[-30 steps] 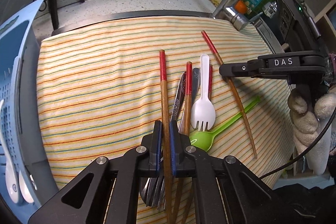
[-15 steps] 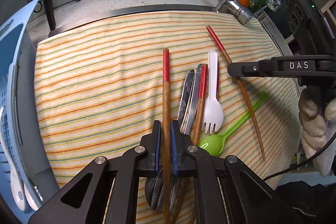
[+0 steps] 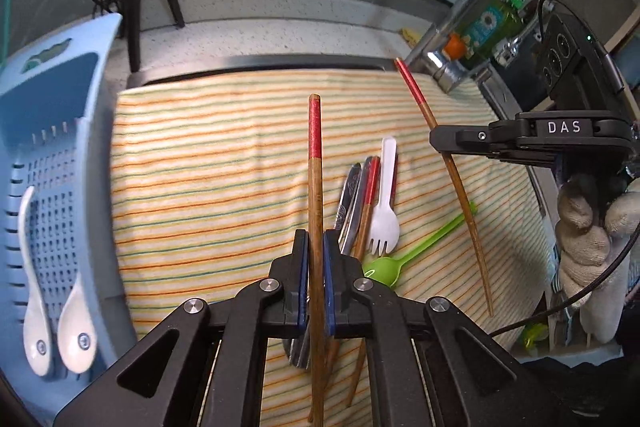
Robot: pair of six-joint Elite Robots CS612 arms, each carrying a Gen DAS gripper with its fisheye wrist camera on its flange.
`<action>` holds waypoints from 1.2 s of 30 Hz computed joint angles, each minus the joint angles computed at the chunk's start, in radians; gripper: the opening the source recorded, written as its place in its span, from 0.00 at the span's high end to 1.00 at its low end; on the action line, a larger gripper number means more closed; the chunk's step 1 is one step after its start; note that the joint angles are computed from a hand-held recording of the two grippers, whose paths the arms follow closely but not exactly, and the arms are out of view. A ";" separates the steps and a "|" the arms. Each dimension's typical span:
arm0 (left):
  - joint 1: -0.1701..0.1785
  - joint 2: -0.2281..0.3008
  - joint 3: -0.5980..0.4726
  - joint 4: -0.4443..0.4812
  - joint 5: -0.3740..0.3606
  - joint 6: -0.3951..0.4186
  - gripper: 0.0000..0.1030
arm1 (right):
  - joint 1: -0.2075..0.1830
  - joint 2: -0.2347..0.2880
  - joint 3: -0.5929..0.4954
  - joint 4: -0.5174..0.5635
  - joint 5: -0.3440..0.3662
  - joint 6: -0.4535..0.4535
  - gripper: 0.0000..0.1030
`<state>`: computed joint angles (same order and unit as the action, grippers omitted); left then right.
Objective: Organize utensils
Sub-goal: 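Lift the chopstick with the right tool toward the blue basket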
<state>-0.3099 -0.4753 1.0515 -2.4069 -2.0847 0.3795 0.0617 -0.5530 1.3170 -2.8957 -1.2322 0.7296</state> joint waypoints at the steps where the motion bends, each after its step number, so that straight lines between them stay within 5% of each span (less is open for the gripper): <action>1: 0.004 -0.002 0.001 -0.014 -0.003 -0.013 0.94 | 0.002 0.001 -0.007 -0.001 0.003 -0.004 0.94; 18: 0.090 0.019 -0.043 -0.151 0.044 -0.179 0.94 | 0.074 0.140 -0.341 0.128 0.106 -0.080 0.94; 36: 0.129 0.101 -0.197 -0.063 0.093 -0.215 0.94 | 0.122 0.363 -0.787 0.381 0.133 -0.084 0.94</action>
